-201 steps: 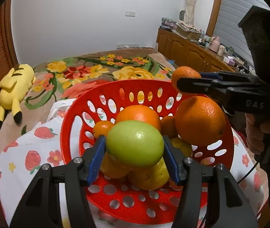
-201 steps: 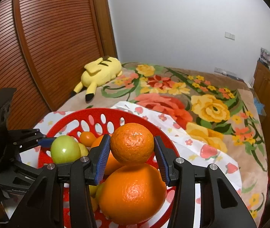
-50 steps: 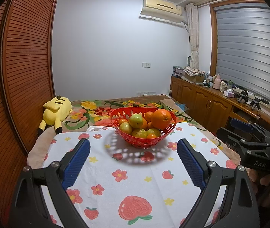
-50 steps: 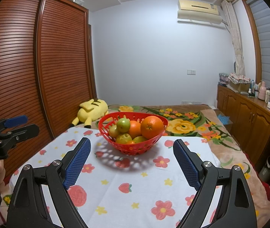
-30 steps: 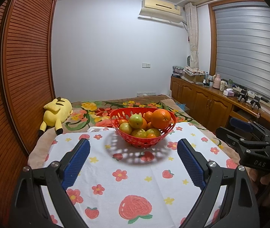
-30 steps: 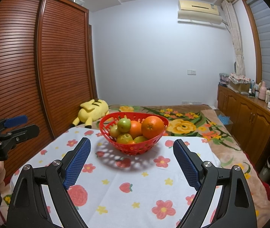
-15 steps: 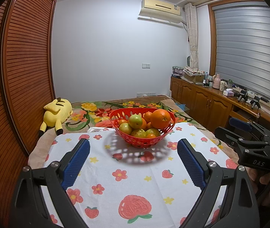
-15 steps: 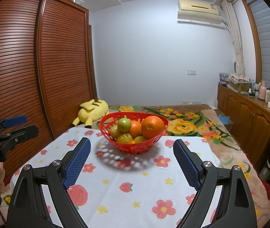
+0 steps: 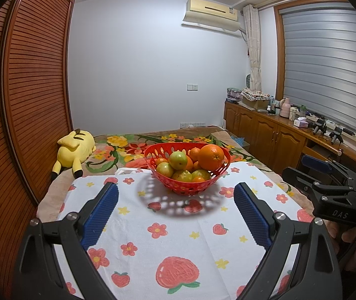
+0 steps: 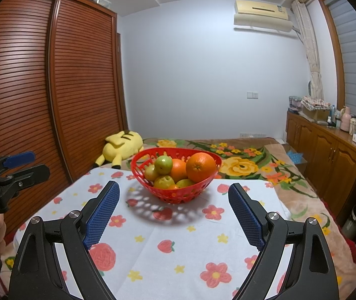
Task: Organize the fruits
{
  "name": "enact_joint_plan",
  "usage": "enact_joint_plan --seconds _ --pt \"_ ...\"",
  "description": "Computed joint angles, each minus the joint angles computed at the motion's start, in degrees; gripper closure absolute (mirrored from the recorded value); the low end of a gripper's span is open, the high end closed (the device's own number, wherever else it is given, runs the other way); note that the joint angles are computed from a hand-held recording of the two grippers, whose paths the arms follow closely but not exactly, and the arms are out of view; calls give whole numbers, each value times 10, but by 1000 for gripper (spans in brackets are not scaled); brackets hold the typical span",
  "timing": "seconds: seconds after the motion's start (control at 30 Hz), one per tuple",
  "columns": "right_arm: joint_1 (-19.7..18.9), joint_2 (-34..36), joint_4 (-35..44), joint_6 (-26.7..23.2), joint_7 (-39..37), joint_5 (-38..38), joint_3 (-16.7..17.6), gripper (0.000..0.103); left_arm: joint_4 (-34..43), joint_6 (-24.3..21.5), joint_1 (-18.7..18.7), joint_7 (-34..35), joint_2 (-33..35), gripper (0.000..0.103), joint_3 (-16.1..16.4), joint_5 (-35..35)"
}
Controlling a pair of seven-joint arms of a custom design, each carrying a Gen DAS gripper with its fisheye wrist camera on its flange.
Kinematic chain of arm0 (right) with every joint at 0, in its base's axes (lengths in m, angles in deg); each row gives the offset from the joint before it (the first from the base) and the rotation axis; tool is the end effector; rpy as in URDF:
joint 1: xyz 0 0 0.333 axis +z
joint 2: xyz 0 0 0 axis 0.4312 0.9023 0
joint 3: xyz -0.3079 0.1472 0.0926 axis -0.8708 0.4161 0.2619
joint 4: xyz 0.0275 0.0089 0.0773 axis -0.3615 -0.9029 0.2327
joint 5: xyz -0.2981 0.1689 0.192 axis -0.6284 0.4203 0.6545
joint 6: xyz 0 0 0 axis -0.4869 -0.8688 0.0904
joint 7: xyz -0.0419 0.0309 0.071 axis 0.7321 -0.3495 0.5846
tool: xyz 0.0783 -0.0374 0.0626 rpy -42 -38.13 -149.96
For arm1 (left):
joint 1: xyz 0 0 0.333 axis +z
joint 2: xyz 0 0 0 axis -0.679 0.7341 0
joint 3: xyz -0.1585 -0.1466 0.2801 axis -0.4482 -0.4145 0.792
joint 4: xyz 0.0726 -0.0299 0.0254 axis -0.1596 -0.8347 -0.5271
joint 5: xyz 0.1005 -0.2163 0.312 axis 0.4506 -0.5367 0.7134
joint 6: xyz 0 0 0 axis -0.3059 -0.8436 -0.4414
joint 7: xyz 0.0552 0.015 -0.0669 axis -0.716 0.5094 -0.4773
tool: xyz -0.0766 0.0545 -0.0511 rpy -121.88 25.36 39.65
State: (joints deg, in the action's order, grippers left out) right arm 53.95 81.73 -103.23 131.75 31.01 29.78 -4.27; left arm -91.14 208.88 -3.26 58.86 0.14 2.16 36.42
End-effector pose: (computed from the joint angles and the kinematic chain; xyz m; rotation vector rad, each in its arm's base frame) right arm 0.4774 0.3167 0.4966 -1.6720 1.0348 -0.6827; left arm 0.3938 -0.2513 0.5198 -1.5403 1.4953 -1.0313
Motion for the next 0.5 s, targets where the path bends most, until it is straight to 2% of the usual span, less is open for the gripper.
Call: enact_joint_plan --seconds 0.5 --pt "0 -2 -3 0 1 0 1 13 -1 -1 -3 2 -1 8 5 1"
